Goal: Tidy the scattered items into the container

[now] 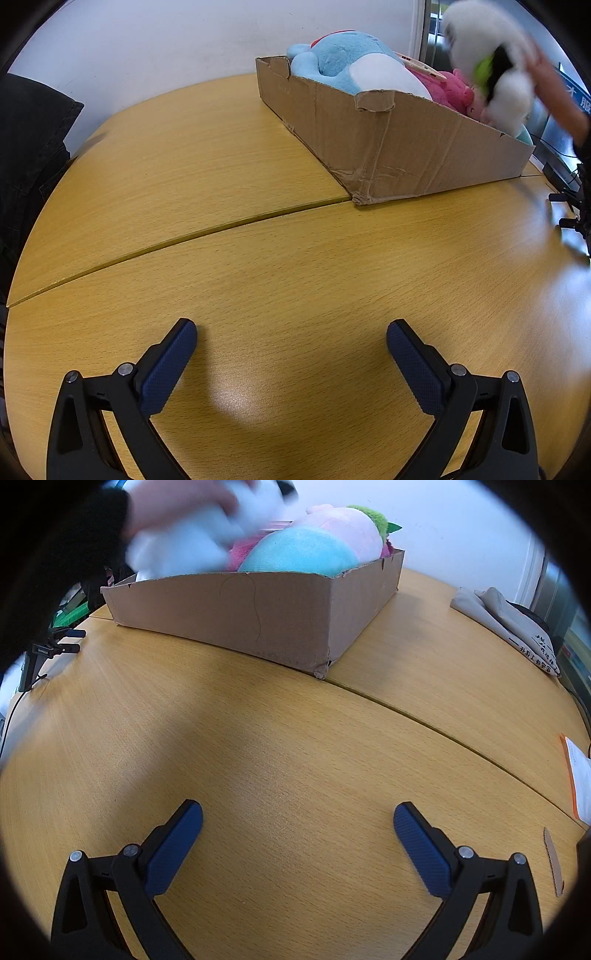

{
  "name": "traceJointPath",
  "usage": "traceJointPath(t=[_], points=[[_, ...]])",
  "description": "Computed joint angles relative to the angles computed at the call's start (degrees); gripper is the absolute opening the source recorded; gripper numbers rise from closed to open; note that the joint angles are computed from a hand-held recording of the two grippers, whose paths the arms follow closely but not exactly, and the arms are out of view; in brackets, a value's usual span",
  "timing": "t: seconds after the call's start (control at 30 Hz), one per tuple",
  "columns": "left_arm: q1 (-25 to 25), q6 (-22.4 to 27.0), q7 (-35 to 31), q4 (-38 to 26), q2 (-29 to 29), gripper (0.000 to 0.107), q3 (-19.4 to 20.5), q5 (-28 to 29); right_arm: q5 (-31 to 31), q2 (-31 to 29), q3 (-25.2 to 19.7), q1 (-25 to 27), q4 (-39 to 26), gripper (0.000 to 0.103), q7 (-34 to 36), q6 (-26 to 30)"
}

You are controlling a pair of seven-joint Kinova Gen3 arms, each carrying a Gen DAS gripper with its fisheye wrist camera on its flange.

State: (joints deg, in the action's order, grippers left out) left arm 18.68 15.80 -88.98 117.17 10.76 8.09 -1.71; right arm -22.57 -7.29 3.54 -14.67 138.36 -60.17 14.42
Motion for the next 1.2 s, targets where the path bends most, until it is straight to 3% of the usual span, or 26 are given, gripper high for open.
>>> traceJointPath(t=[1.2], points=[[-1.0, -0.2, -1.6, -0.2, 0.5, 0.103, 0.3, 1.0, 1.4, -0.4, -0.1, -0.2, 0.3, 0.103, -1.7, 0.0]])
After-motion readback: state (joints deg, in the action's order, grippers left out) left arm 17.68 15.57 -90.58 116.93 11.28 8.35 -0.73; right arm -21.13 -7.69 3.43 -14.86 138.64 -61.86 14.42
